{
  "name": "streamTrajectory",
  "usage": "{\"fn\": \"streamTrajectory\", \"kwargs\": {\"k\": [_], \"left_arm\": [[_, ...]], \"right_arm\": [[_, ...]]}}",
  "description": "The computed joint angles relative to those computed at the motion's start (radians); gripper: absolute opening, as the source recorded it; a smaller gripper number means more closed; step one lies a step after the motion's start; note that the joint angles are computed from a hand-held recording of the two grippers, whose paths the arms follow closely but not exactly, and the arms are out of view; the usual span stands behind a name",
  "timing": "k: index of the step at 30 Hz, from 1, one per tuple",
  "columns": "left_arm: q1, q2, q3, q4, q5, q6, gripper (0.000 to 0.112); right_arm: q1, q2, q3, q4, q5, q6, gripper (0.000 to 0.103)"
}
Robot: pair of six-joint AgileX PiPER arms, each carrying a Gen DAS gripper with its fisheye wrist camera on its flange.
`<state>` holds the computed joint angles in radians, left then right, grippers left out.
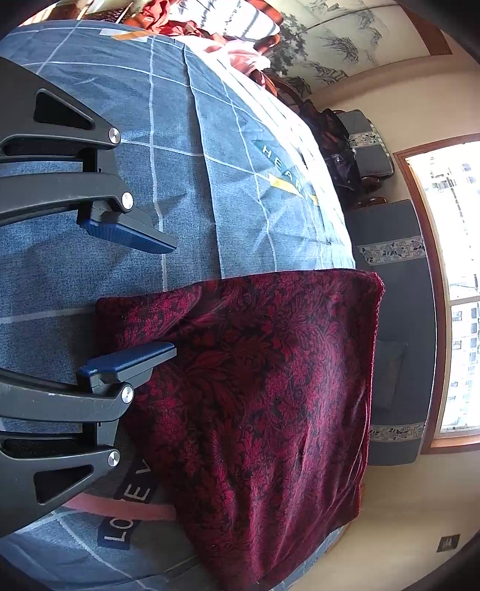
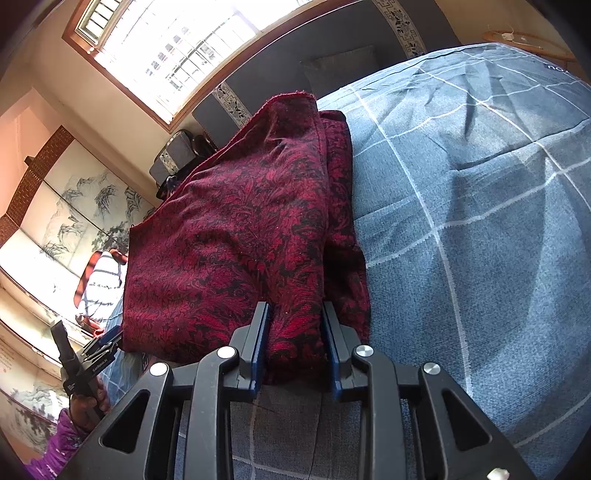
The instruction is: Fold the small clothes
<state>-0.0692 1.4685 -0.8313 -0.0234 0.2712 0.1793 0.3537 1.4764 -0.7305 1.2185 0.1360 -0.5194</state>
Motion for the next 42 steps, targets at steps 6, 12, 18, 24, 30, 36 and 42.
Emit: {"fn": "streamTrajectory", "kwargs": {"k": [6,12,18,24,30,36,42], "left_arm": [[0.059,-0.006,0.005,-0.263,0.04,0.268,0.051],[0.092,-0.041,-0.001,-0.313,0.124,0.376,0.051],[0.259,-0.112,-0.052,-0.657,0.309,0.719,0.053],[0.342,0.102,-0.337,-0.762,0.549,0.681,0.077],[0.305,0.336,-0.524,-0.773,0.663,0.619,0.077],[0.314,0.472,-0.638,-0.83,0.764,0.596,0.077],[0.322,0.555,-0.741,-0.887,0.831,0.582,0.077]], "right_arm": [[0.018,0.002,-0.008,-0.192,-0.016,0.185,0.028],[-0.01,0.003,0.001,0.077,0.016,-0.082,0.029],[-0.039,-0.008,0.026,0.317,0.064,-0.323,0.038],[-0.041,-0.03,0.028,0.27,0.071,-0.283,0.047],[-0.098,-0.026,-0.005,0.183,0.1,-0.19,0.052],[-0.173,0.06,-0.143,-0.117,0.183,0.054,0.053],[-0.238,0.2,-0.274,-0.046,0.277,-0.003,0.053]]}}
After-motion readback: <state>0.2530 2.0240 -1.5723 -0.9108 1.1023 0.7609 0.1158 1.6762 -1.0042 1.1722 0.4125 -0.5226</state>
